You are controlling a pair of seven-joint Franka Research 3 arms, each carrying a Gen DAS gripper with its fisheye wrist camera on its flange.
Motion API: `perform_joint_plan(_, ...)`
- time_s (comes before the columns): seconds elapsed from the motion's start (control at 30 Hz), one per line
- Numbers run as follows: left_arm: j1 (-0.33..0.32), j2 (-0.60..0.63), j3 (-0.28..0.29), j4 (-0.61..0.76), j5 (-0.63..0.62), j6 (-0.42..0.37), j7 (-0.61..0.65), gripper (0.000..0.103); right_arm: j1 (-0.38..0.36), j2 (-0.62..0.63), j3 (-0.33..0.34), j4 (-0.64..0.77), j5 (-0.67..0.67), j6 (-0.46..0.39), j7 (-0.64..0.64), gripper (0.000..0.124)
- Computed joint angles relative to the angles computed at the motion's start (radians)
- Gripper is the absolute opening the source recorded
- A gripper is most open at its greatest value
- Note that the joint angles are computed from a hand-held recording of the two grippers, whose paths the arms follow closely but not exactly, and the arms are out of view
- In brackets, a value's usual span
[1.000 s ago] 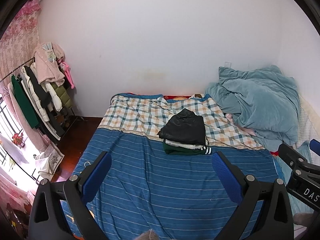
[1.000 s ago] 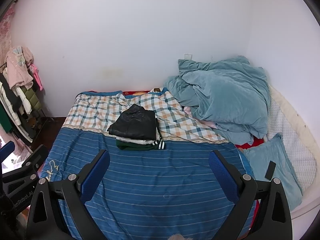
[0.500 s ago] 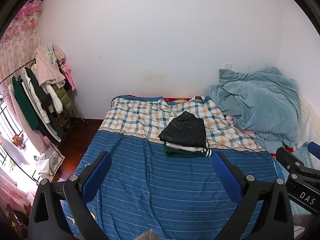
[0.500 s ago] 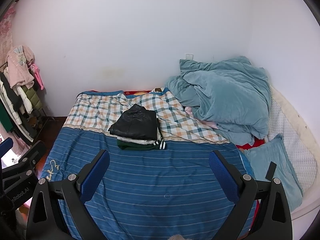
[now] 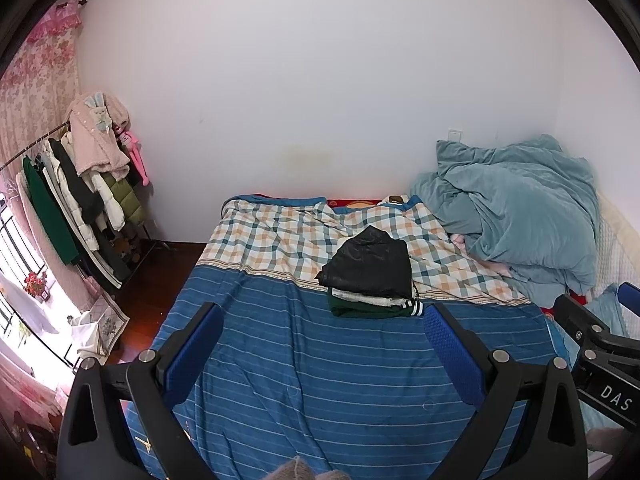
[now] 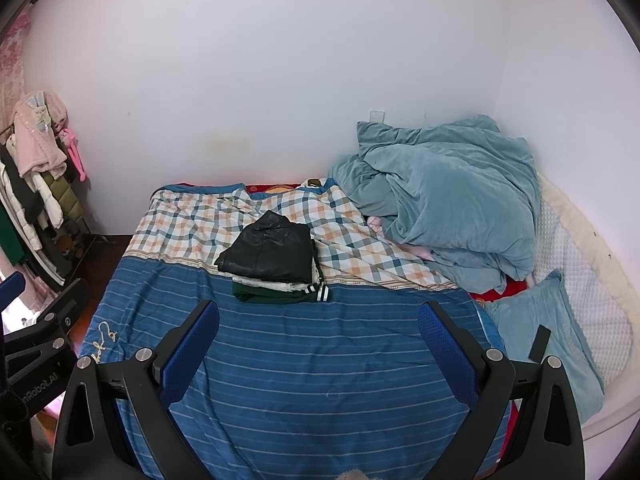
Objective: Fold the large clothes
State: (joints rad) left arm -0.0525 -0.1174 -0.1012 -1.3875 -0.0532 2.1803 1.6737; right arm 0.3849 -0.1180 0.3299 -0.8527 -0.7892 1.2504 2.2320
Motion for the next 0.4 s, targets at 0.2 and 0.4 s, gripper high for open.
perform_joint_plan(0.2, -0.001, 0.001, -0.001, 0.002, 0.002, -0.001, -0.001, 0.103, 0.003, 0.004, 0.008, 0.008, -0.010, -0.005, 0.002, 0.101)
perform_joint_plan(0.4, -0.002, -0.001, 0.000, -0.009, -0.010, 0.008, -0.008, 0.103, 0.012, 0.008, 0.004, 0.016, -0.017, -0.009, 0.001, 0.101)
